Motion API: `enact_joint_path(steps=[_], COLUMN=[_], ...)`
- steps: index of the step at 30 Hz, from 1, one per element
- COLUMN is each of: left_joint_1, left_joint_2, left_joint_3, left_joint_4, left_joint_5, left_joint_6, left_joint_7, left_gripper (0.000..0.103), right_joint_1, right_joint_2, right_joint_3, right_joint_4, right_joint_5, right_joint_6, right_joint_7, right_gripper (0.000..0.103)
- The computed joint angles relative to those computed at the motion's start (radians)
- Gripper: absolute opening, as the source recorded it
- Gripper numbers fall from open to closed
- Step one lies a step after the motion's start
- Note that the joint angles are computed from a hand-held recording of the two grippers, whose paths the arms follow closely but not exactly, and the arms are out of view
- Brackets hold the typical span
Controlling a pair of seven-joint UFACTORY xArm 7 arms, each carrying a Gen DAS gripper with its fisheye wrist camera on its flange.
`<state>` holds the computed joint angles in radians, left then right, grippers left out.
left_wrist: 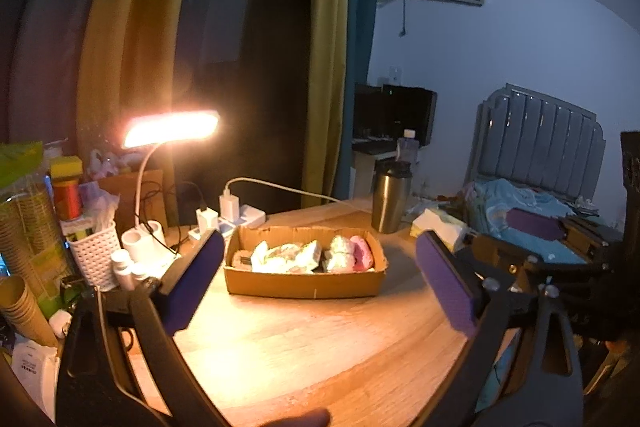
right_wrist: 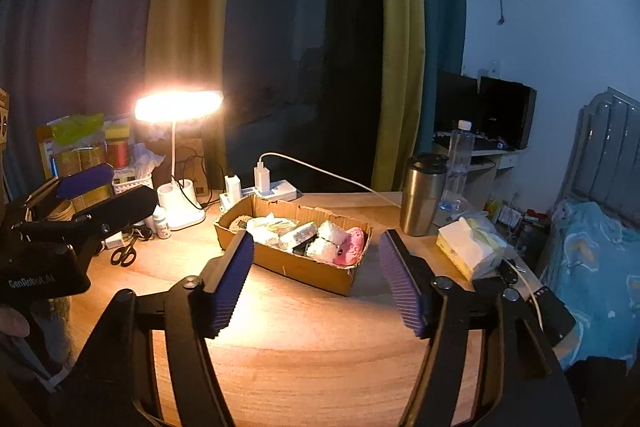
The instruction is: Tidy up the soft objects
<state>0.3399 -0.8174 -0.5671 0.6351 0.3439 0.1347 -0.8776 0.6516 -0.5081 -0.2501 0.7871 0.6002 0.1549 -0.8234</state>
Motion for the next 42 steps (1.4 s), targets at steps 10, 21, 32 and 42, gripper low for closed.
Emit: enact_joint_path(steps=[10, 21, 32, 42], left_joint_1=[-0.008, -0.004, 0.002, -0.002], left_joint_2=[-0.045, -0.035, -0.026, -0.023], left_joint_3=[0.003, -0.008, -0.014, -0.014], left_joint_4=[-0.006, 0.013, 0.022, 0.025], left_joint_5=[0.002, 0.018, 0.029, 0.035], left_joint_6=[0.031, 0.041, 0.042, 0.046], left_joint_7=[-0.011, -0.013, -0.02, -0.023], left_gripper=[0.098, 0.098, 0.098, 0.098], right_joint_1=[-0.01, 0.011, 0.018, 0.025], right_joint_2=[-0.042, -0.04, -0.038, -0.038], right_joint_3=[0.003, -0.016, -0.027, -0.037], right_joint_4=[-0.028, -0.03, -0.029, -0.029], right_joint_5=[-0.044, -0.073, -0.087, -0.089], right_joint_6=[-0.024, -0.033, -0.038, -0.04], right_joint_7=[0.044, 0.067, 0.081, 0.079], right_gripper=[0.069, 0.069, 0.069, 0.069])
